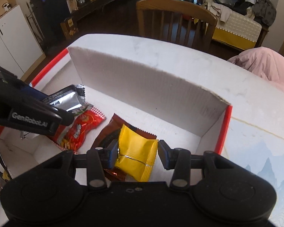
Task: Organize snacks
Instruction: 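Carry the silver bar and yellow candy into the red box and release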
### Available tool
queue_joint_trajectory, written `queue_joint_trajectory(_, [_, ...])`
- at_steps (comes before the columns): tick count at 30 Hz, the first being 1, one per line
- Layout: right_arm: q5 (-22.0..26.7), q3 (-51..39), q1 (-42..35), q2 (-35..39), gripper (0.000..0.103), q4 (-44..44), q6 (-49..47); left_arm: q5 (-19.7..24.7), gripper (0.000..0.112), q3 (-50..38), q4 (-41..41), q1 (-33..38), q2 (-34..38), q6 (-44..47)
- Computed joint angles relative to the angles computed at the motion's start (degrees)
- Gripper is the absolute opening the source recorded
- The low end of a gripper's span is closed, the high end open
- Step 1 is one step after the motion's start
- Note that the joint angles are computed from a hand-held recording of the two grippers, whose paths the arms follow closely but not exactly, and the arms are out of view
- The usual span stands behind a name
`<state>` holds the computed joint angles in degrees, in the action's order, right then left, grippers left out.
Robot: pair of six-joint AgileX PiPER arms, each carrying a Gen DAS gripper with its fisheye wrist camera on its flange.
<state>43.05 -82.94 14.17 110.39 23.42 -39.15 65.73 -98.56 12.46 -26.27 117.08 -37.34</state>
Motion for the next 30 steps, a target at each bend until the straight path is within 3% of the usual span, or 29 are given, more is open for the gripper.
queue_joint_trajectory(8, [1.8, -2.1, -0.6, 2.0, 0.044, 0.7, -1.1, 3.0, 0.054, -3.2, -1.3, 0.4, 3.5, 2.5])
queue_joint_trajectory(14, [2.5, -2.4, -1.2, 2.3, 0.047, 2.9, -2.6, 1.8, 0.054, -1.5, -0.7, 0.1, 2.2, 1.7])
queue_joint_trajectory(18, [4.0, -2.3, -1.9, 2.0, 0.052, 4.9, -4.1, 0.3, 0.054, 1.3, 1.3, -0.8, -0.3, -0.7])
queue_joint_trajectory(27, [1.9, 2.7, -2.2, -3.5, 0.063, 6.4, -3.8, -4.3, 0.055, 10.0, 5.4, -3.8, -9.1, -5.8])
queue_joint_trajectory(30, [0.5, 5.1, -2.5, -6.8, 0.076, 6.2, -2.4, -5.7, 0.055, 12.9, 6.7, -4.8, -12.4, -7.6])
